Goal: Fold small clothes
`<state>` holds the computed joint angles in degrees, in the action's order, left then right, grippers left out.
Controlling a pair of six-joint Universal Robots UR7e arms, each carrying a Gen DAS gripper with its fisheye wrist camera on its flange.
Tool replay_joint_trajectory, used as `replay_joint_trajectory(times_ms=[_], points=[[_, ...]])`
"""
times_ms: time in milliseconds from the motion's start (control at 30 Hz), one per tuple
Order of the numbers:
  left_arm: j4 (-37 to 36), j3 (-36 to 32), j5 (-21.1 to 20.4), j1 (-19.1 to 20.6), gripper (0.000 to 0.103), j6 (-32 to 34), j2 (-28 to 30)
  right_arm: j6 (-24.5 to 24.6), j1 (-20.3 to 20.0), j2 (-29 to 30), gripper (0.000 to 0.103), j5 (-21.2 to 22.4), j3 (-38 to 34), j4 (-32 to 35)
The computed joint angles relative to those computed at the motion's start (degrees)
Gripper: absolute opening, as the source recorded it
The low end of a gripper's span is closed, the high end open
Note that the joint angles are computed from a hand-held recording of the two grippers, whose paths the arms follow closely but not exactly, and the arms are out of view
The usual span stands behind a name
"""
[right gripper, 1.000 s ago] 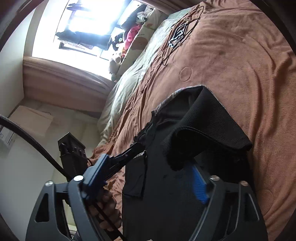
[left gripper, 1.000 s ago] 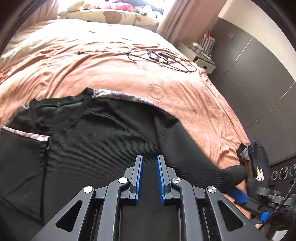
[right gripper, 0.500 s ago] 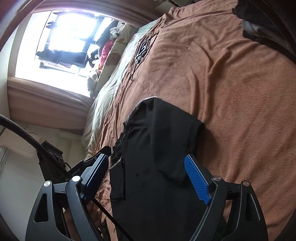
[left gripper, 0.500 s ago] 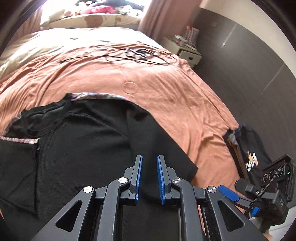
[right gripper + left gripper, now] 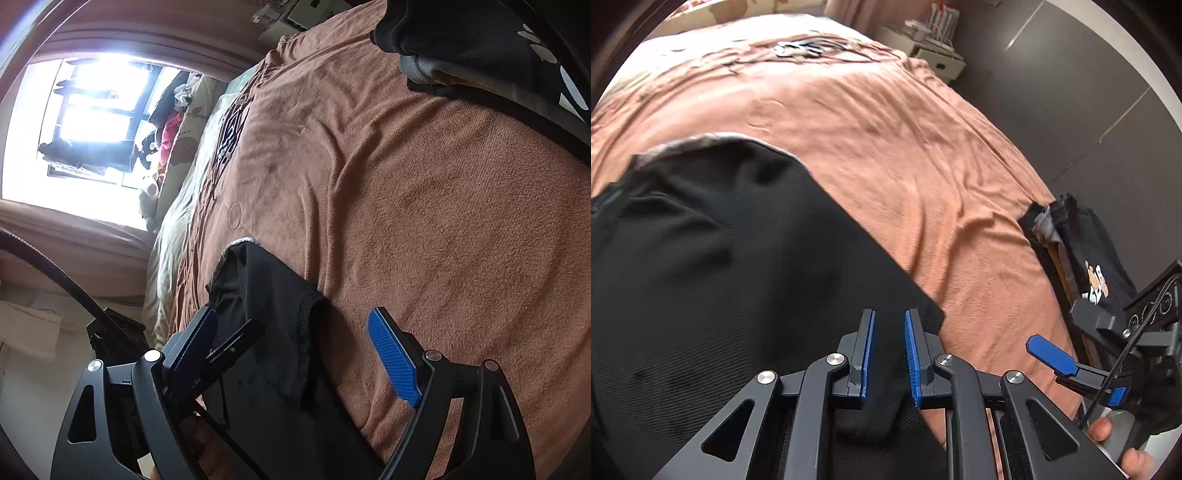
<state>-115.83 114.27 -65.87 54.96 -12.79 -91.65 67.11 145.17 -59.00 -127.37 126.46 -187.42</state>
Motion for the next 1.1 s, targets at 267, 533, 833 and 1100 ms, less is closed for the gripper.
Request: replay_joint_trajectory(times_ms=[267, 533, 833, 1100], points=[[-3.4, 3.1, 1.8, -0.9, 0.065, 2.9, 3.4, 2.0, 1.3, -1.8, 0.083, -2.4, 1.7, -0.1], [-7.2, 5.1, 5.4, -0.7, 0.039, 3.9, 4.8, 1.8, 1.8, -0.5, 0.083, -1.5, 0.4, 1.4], [-4.4, 0.9, 5.6, -0.3, 0.009, 5.5, 1.5, -1.5, -0.2, 2.4, 0.083, 2.7, -2.0, -0.7], [-1.8, -3.0, 8.8, 0.5, 0.009, 5.5, -2.5, -7.7, -0.8, 7.5, 0.083, 4.2, -7.4, -0.9]])
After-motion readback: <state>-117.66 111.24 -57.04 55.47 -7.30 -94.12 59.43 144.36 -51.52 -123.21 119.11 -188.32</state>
